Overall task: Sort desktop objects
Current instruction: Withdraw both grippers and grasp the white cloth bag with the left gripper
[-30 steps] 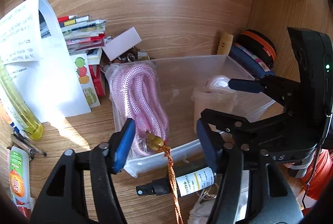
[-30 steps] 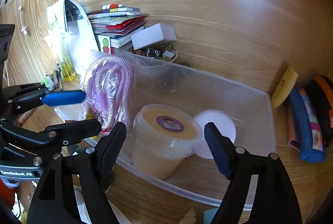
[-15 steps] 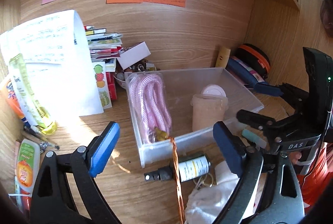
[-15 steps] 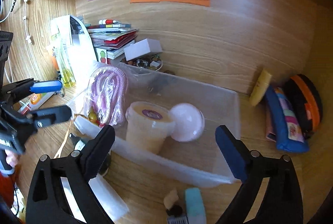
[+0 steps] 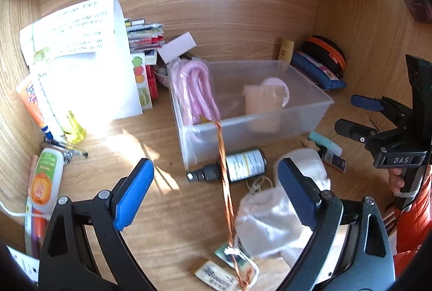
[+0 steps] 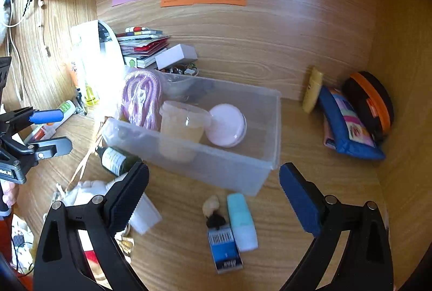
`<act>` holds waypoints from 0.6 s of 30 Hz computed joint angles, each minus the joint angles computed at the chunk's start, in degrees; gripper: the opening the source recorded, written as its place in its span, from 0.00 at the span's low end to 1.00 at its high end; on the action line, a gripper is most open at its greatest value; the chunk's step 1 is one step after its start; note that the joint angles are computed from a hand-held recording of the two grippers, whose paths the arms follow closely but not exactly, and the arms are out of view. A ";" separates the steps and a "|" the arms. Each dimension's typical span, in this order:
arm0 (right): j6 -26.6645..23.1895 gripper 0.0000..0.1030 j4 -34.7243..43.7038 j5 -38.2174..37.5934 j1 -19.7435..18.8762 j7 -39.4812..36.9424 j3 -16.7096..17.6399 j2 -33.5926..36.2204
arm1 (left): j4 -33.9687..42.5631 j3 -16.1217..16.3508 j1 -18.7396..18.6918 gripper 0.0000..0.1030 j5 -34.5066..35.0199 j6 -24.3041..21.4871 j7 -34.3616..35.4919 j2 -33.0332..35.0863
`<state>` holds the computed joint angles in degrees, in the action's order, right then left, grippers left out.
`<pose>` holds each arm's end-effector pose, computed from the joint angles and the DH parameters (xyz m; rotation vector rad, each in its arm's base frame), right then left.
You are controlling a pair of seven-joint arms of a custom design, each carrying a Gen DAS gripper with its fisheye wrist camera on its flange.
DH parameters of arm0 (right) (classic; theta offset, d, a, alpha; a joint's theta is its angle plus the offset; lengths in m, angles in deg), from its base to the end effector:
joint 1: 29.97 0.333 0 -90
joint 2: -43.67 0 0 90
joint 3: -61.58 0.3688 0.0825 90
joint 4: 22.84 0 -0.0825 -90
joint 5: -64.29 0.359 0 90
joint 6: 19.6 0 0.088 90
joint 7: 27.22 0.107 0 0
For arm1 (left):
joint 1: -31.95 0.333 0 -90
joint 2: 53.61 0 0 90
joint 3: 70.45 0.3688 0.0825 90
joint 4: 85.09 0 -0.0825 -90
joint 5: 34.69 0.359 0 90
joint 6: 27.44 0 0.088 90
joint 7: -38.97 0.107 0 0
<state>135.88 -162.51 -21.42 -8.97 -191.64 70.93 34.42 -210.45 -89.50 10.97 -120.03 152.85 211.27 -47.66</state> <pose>0.3718 0.2615 0.4536 -1.6743 1.6839 -0.8663 0.4645 -0.2685 0.4512 -1.1867 2.3230 -1.1059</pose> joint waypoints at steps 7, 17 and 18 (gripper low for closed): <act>-1.73 0.94 -4.54 1.13 0.58 2.40 0.80 -3.08 | -3.52 -0.21 -1.60 0.91 -2.47 -1.85 1.74 -2.39; -3.16 0.94 -9.59 5.59 0.49 1.43 1.41 -5.78 | -7.39 0.01 -3.42 0.91 1.37 -4.50 -2.75 -2.57; -3.39 0.94 -10.03 5.68 0.44 1.35 1.54 -5.93 | -7.87 0.14 -3.15 0.91 1.95 -5.40 -3.94 -2.85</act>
<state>132.49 -172.55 -15.74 -8.54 -190.28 72.47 28.49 -218.32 -89.36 7.82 -118.07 147.45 207.33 -50.52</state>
